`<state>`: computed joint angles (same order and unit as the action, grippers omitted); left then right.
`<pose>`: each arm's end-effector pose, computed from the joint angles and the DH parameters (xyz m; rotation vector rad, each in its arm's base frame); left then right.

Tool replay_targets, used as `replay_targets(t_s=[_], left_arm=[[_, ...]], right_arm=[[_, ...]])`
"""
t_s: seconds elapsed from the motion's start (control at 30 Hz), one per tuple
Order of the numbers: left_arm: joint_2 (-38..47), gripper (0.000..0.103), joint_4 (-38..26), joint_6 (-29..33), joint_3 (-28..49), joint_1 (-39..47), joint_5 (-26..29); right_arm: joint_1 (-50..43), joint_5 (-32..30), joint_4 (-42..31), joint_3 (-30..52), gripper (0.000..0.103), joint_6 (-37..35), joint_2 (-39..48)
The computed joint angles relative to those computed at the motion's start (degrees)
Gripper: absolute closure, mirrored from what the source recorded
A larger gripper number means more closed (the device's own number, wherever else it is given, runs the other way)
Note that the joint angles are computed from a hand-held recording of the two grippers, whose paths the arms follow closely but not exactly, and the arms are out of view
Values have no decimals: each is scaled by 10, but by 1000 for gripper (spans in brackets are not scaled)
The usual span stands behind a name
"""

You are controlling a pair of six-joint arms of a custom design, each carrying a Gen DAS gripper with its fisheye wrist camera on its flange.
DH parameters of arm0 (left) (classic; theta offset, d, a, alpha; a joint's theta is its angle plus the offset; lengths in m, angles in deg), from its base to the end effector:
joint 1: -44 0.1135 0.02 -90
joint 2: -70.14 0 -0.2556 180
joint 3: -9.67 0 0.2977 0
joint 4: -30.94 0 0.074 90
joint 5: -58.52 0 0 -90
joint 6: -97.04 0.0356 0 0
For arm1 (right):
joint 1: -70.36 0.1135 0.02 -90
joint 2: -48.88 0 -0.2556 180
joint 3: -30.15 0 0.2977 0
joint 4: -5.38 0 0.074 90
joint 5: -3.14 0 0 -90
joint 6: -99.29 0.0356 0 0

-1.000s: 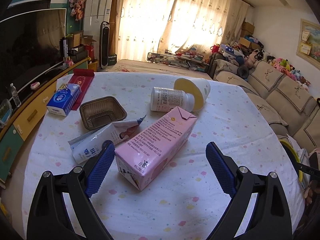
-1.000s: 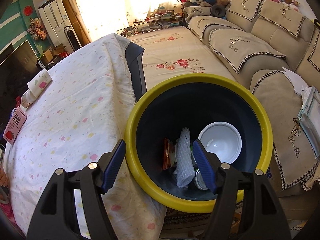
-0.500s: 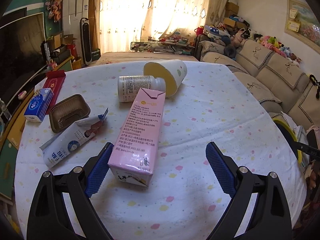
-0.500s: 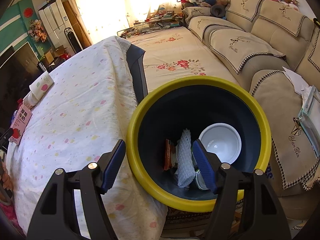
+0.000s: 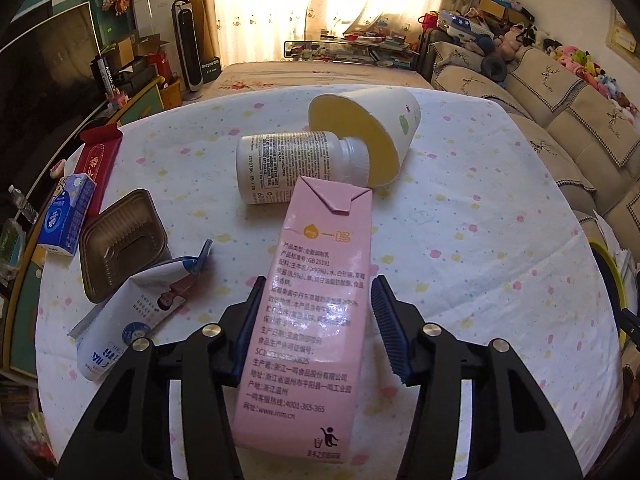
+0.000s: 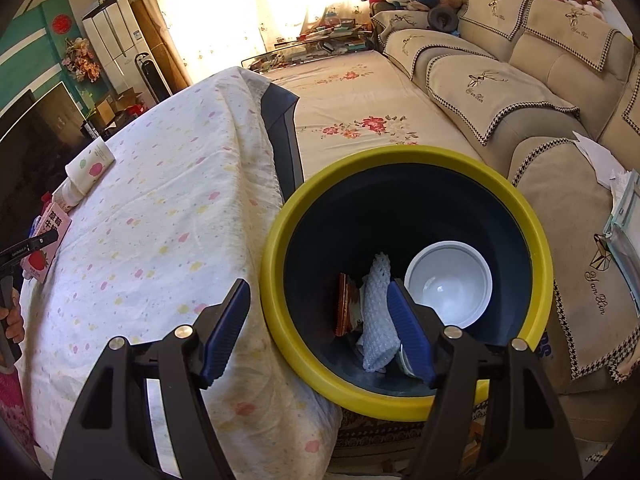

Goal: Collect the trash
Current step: 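Lift the milk carton with the left tool over the bin and release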

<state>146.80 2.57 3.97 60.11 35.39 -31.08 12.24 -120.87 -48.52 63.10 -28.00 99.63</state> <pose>0.2883 -0.0439 0.1413 0.1249 2.5229 -0.0908 0.1089 -0.1374 0.1222 0.3290 2.4676 0.2155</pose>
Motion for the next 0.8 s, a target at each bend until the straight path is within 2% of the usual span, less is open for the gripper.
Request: replay_targets(t_s=[0.03,0.07,0.23,0.43,0.57,0.63,0.8], left_arm=[[6,62,-2,-1,5,-1,-2],[12,64,-4,-2,8,-1,-3],[-9,64,-4,-11,-6,-16,-20],[-109,64,-31,-24,-56,-66,-26],[-176,64,-71,-51,-68,-148,-46],[-180,64,-80,-73,-58,-205,-61],[-129,64,-77,-121,-2,-349,-95]], right_arm=[[-2,0,0,1,36,-2,2],[-3,-1,0,1,36,-2,3],[-7,-5,-4,0,36,-6,-2],[-32,-18,-22,6,36,-30,-6],[-67,-26,-43,13,36,-72,-6],[-94,-33,-58,22,36,-102,1],[-182,-62,-96,59,36,-192,45]])
